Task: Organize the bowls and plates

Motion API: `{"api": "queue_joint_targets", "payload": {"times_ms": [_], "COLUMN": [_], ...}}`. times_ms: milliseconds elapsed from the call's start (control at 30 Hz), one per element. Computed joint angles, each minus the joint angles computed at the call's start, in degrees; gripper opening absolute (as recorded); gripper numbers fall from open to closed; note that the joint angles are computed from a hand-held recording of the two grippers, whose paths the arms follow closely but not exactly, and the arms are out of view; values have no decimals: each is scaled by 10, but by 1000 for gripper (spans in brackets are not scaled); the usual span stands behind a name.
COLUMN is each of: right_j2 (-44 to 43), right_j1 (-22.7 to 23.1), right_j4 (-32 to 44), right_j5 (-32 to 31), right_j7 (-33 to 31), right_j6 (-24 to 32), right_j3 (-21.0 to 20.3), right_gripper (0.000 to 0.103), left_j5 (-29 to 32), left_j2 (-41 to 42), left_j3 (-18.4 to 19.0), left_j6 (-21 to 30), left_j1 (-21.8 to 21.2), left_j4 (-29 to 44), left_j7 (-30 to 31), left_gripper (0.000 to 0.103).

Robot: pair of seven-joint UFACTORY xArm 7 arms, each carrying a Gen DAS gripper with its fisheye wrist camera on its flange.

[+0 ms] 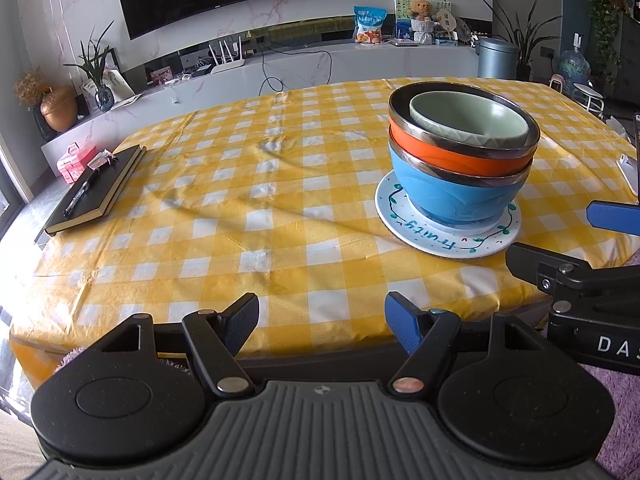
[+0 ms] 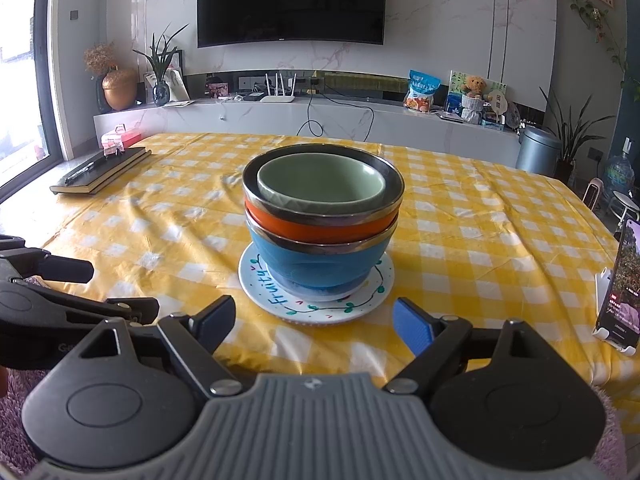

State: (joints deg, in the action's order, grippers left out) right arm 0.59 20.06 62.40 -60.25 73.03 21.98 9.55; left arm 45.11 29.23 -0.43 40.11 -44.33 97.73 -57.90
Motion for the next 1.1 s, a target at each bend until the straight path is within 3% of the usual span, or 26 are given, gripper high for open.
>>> {"api": "queue_joint_targets", "payload": {"times_ms": [1100], "right_j2": [2], "right_j1": [2], "right_j4": [1], "right_j5": [13], "right_j7": [-12], "right_j6": [2], "right_j3": [-1], "right_gripper": [87], "left_j5": [-1], "left_j2": [-1], "left_j3": [1], "left_j6": [0], "left_j1": [0], "left_j4": [0], "left_j7": [1], "left_gripper": [85]}}
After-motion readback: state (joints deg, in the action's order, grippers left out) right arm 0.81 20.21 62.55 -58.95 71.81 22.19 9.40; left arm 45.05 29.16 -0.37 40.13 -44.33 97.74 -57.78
